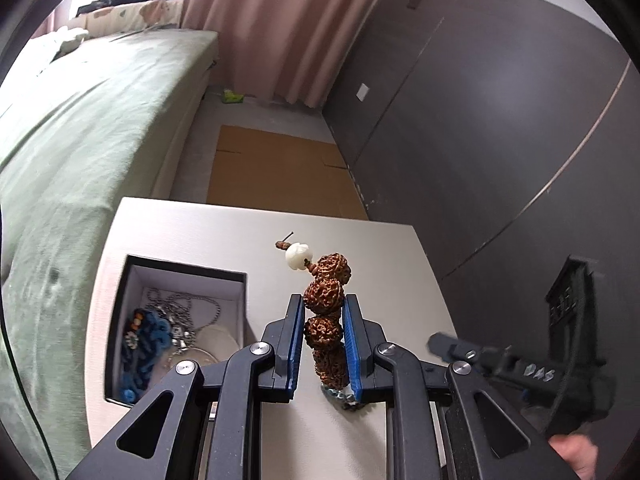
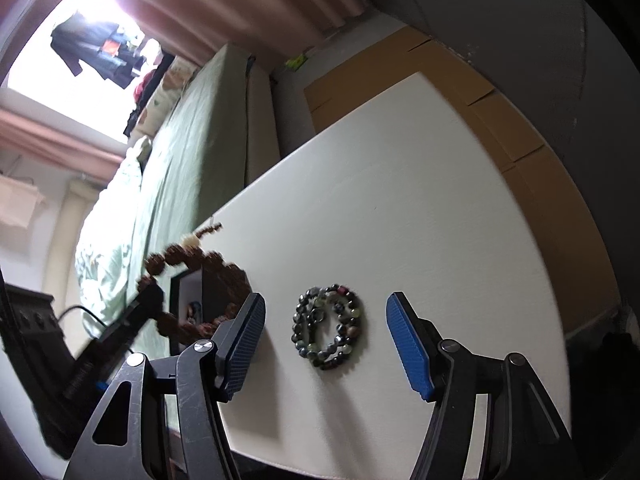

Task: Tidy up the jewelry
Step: 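Carry the brown bead bracelet over the box while the right gripper pinches the gemstone bracelet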

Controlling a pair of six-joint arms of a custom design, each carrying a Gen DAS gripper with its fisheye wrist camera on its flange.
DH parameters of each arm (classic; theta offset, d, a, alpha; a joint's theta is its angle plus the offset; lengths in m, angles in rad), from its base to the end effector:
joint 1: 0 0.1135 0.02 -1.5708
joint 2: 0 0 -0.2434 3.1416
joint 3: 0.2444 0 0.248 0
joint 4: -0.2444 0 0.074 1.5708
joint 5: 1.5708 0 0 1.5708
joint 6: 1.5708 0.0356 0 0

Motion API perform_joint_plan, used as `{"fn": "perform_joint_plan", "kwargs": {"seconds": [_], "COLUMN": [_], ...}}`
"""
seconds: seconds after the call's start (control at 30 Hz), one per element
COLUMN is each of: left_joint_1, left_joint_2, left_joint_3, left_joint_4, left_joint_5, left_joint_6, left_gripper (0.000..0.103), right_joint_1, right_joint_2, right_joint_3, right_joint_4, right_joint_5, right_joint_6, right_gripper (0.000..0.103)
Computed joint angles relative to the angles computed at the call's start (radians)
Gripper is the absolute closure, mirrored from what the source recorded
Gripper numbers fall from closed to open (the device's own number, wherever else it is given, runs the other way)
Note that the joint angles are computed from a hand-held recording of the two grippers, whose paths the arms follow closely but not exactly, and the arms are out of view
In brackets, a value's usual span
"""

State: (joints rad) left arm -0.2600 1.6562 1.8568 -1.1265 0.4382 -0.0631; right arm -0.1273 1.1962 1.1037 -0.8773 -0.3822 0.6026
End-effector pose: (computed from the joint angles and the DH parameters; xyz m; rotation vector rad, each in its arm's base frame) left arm 0.3135 -0.0990 0.3779 0.4295 2.4619 -0.6817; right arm 0.2364 -0.0169 0.2893 0.7724 2.4528 0.6699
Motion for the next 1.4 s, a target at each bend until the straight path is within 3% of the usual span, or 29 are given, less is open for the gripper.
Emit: {"fn": "perform_joint_plan", "kwargs": {"seconds": [0.3, 0.6, 0.67, 0.8, 1.03, 1.2, 1.3, 1.4], "left_joint_1": [0.09, 0.18, 0.2, 0.24, 0.289, 0.295, 0.296, 0.297], "left_joint_2": [0.023, 0.037, 0.037, 0.046, 0.039, 0.029, 0.027, 0.036], "left_joint_3": [0.07, 0.14, 0.145, 0.157, 0.144, 0.123, 0.12, 0.133], "left_joint_4": [-0.047, -0.095, -0.103, -0.123, -0.143, -0.148, -0.152, -0.158], "left_joint_5": [0.079, 0.143, 0.149, 0.155, 0.158, 0.151, 0.151, 0.154], "left_joint_6": [0.023, 0.035, 0.042, 0.059, 0.089, 0.097, 0.099, 0.097], "left_gripper": [0.083, 0.083, 0.083, 0.083, 0.083, 0.083, 0.083, 0.083], "right_joint_1": [0.133, 0.21, 0.224, 0.236, 0.247, 0.26, 0.245, 0.238], "right_joint_2": [0.117, 0.241, 0.249, 0.247, 0.165, 0.186, 0.194, 0.177], "right_joint_3": [0.033, 0.1, 0.117, 0.135, 0.116, 0.115, 0.103, 0.1], "right_joint_4": [0.023, 0.007, -0.013, -0.042, -0.042, -0.086, -0.086, -0.082], "right_joint_5": [0.118, 0.242, 0.266, 0.293, 0.286, 0.283, 0.258, 0.247], "right_joint_6": [-0.014, -0.045, -0.052, -0.069, -0.059, -0.042, -0.039, -0.048], "right_gripper": [0.052, 0.076, 0.092, 0.098, 0.1, 0.099, 0.094, 0.071]}}
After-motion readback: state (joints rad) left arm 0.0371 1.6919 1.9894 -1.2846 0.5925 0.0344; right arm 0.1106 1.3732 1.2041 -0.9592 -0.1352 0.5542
